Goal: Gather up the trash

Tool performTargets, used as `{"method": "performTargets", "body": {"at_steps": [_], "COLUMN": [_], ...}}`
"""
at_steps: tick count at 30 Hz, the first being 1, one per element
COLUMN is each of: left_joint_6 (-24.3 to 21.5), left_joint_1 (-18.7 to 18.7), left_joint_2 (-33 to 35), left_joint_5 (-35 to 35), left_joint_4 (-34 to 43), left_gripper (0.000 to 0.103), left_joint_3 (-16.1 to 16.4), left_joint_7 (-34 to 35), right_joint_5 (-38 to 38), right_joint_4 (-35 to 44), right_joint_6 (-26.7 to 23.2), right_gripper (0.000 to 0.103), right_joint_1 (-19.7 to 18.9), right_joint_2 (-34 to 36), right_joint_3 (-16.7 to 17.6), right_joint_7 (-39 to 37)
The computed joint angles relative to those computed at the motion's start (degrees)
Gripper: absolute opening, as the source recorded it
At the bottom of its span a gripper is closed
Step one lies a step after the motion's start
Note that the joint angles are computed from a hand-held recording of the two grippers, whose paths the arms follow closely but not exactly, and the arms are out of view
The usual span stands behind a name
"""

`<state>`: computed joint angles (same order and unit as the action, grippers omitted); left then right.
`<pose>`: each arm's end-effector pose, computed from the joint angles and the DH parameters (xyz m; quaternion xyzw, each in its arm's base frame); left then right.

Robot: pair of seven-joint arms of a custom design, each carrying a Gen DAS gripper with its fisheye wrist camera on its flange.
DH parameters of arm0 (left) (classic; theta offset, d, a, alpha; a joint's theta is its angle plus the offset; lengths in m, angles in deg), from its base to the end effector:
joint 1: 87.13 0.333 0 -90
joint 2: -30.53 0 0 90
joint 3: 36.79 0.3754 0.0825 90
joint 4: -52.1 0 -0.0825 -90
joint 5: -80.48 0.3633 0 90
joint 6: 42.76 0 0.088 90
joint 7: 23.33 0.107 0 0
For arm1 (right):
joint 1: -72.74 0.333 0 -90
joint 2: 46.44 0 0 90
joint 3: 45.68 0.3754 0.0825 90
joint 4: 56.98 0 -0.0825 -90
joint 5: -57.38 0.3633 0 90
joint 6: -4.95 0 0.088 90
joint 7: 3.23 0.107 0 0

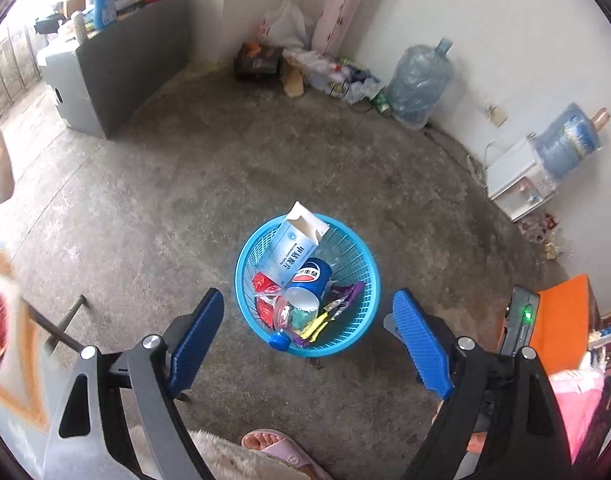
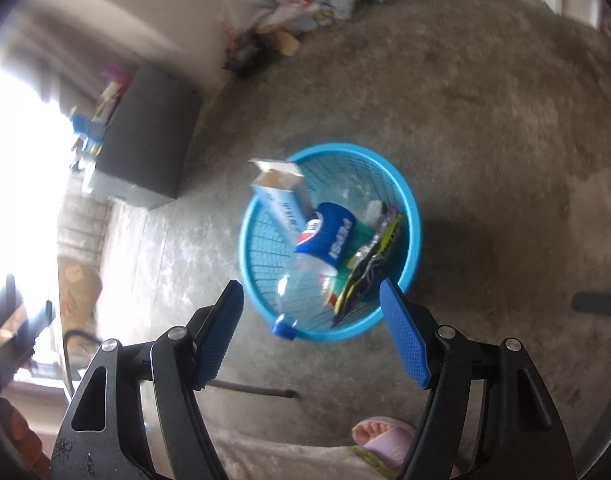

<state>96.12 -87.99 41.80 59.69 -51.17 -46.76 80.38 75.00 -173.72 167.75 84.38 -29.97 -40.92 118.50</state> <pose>0.6328 -0.1129 0.5500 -0.6130 0.7453 -0.2592 0.0394 0.6143 0.1596 0.4298 -0.4717 0.8401 -0.0039 0.2677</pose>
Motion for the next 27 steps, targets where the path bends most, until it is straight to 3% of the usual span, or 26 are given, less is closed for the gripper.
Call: {"method": "performTargets", "body": {"at_steps": [6,12,17,21,27], "left_joint_6": [3.18,6.66,9.23,13.27,14.26], "left_joint_1": [1.9,1.85,1.76,4.32,4.64], "left_joint_2": [-12.1,-23.83,-32.33,-38.16,-42.86], "left_joint_5": [-7.24,-9.98,-7.4,-0.39,4.43], "left_joint_4": [-11.47,-21.7,-28.92,-34.85,-38.68], "left_gripper": [0.089,0.095,0.097,0.097,0.097], "left_joint_3": [2.19,6.84,9.34,7.72,9.07], "left_joint_7": [5.8,4.57,1.44,-6.08,-13.29], "right_joint_5": [-14.3,-20.68,-21.63,-21.84,-29.36], "right_joint_4": [0.17,2.07,0.64,-1.42,-2.24], "right_joint_6": [1.16,1.81,3.85,6.22,6.37], "right_gripper": [0.078,0.089,0.094,0.095,0.095], "right_joint_1": [6.57,8.2,9.25,10.2,12.97], "right_joint_2": [-4.11,-6.01,-8.05,-9.35,-10.42], "right_joint_3": [-3.77,-1.66,0.08,0.96,-0.7], "right_joint_7": [4.62,0.53,-3.73,-6.02,-2.81]}}
